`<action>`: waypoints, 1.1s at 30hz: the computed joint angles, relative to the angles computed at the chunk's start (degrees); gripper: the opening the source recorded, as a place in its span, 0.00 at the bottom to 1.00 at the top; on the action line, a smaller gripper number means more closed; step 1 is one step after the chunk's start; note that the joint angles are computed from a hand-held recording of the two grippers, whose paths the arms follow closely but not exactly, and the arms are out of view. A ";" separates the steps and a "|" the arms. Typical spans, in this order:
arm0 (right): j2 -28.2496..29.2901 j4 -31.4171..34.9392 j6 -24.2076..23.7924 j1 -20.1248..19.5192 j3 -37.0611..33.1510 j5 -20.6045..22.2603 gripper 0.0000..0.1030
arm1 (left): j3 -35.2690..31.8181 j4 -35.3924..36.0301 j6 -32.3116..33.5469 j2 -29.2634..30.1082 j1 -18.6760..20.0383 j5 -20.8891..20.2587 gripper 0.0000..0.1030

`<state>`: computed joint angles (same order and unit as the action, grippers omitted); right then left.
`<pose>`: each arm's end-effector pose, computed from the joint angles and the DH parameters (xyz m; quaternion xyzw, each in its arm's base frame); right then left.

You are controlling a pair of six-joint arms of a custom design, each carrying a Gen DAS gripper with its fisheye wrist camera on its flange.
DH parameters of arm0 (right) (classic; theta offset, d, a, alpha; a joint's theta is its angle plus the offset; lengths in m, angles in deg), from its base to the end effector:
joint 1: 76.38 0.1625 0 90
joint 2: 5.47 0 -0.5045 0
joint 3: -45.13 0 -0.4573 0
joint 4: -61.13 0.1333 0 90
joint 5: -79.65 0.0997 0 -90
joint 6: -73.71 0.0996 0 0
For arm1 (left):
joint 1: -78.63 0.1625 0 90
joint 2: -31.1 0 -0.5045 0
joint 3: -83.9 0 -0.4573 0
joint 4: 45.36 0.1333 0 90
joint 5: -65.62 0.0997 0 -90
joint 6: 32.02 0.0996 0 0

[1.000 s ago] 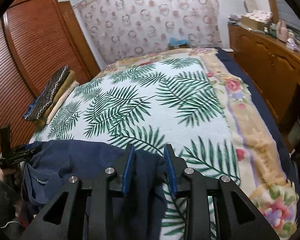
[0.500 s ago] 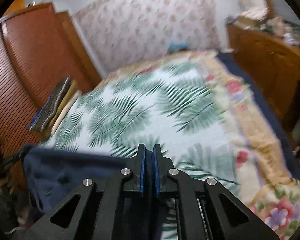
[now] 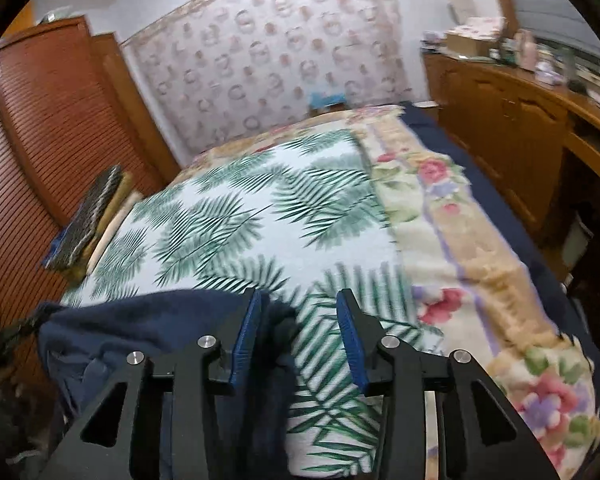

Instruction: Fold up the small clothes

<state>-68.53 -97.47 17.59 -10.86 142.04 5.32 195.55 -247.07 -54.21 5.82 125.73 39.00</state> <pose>-0.1629 -0.7444 0.3356 0.2969 -0.8986 0.3098 0.0921 -0.2417 -0.5867 -0.0761 0.0359 0.8374 -0.4330 0.3316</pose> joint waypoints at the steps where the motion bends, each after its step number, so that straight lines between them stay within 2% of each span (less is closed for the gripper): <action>1: 0.35 1.98 -1.43 0.29 -0.69 -0.70 0.43 | -0.03 -0.02 -0.08 0.02 0.14 -0.12 0.15; 7: 3.93 6.55 -5.10 1.94 -4.73 -5.83 0.45 | -0.38 0.42 -0.31 0.09 0.73 -0.95 0.15; 10: 5.03 9.90 -5.61 2.29 -6.68 -6.84 0.45 | -0.40 0.47 -0.18 0.10 0.87 -1.45 0.15; 13: 5.35 10.10 -6.04 2.31 -7.37 -6.53 0.44 | -0.57 0.26 0.85 0.36 0.79 -1.80 0.15; 14: 5.35 11.36 -6.12 2.29 -7.77 -6.45 0.26 | -0.61 -1.26 1.96 0.63 0.46 -1.99 0.15; 15: 4.94 13.57 -6.49 2.28 -7.80 -6.56 0.14 | -0.60 -2.72 2.87 0.84 0.07 -1.95 0.15; 16: 4.55 13.81 -7.26 2.08 -7.37 -5.89 0.12 | -0.56 -4.17 3.53 0.99 -0.48 -1.60 0.15; 18: 3.43 12.55 -7.95 1.59 -5.86 -3.71 0.10 | -0.12 -7.25 4.69 0.72 -1.92 -1.70 0.15; 23: -3.65 13.42 -10.11 -0.93 -0.33 7.60 0.09 | 0.49 -15.39 11.99 0.23 -7.70 0.70 0.14; 29: -12.65 16.42 -17.02 -4.11 5.50 17.84 0.09 | -0.87 -27.66 25.70 0.21 -13.92 3.81 0.14; 33: -17.78 21.48 -20.62 -5.87 6.14 26.30 0.09 | -2.56 -37.01 36.19 -0.60 -16.70 5.90 0.14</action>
<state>-86.31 -75.99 -3.03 -16.73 148.17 31.62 193.00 -284.08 -18.02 5.22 109.04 44.90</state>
